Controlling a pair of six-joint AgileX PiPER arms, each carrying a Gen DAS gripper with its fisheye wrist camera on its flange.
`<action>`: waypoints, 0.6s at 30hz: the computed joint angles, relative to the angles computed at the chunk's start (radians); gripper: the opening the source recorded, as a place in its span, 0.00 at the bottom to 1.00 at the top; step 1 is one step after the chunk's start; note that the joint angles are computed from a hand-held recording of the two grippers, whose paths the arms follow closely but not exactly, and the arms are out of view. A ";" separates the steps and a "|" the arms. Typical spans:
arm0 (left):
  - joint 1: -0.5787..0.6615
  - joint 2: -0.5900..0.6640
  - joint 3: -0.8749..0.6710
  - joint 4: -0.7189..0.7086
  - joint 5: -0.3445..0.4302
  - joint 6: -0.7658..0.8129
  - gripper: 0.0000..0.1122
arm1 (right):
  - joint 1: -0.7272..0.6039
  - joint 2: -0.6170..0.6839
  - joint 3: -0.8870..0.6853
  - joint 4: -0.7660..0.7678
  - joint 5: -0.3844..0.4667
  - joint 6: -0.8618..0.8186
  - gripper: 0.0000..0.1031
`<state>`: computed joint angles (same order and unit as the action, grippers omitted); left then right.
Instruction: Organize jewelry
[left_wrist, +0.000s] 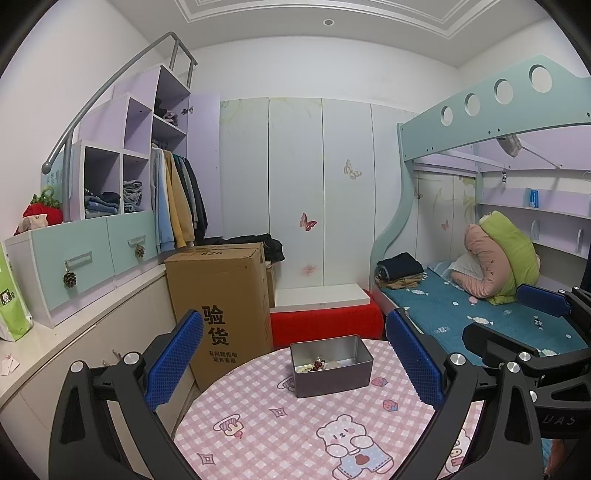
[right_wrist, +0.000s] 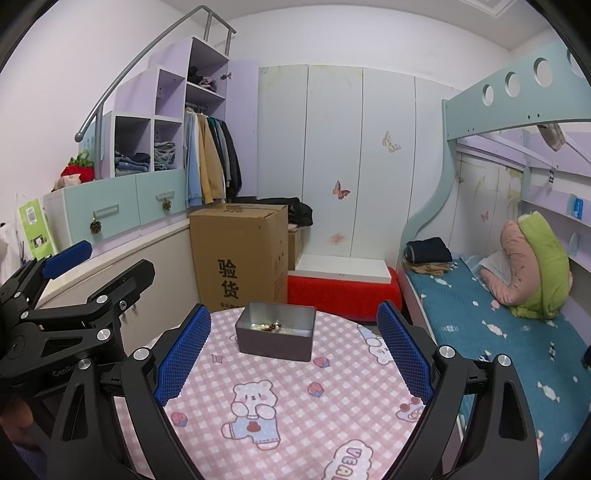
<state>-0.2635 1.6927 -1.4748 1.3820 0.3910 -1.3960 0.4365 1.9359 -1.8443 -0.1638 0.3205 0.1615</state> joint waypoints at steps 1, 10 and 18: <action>0.000 0.001 -0.002 -0.004 0.000 0.004 0.85 | 0.000 0.000 0.003 -0.001 -0.002 0.001 0.86; 0.004 0.004 -0.005 -0.016 -0.003 0.016 0.85 | 0.000 0.001 0.001 -0.004 0.000 0.004 0.86; 0.007 0.005 -0.005 -0.021 -0.005 0.022 0.85 | -0.001 0.001 0.011 -0.001 -0.007 0.003 0.86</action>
<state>-0.2568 1.6979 -1.4802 1.3612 0.3858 -1.3745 0.4356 1.9369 -1.8329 -0.1645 0.3132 0.1641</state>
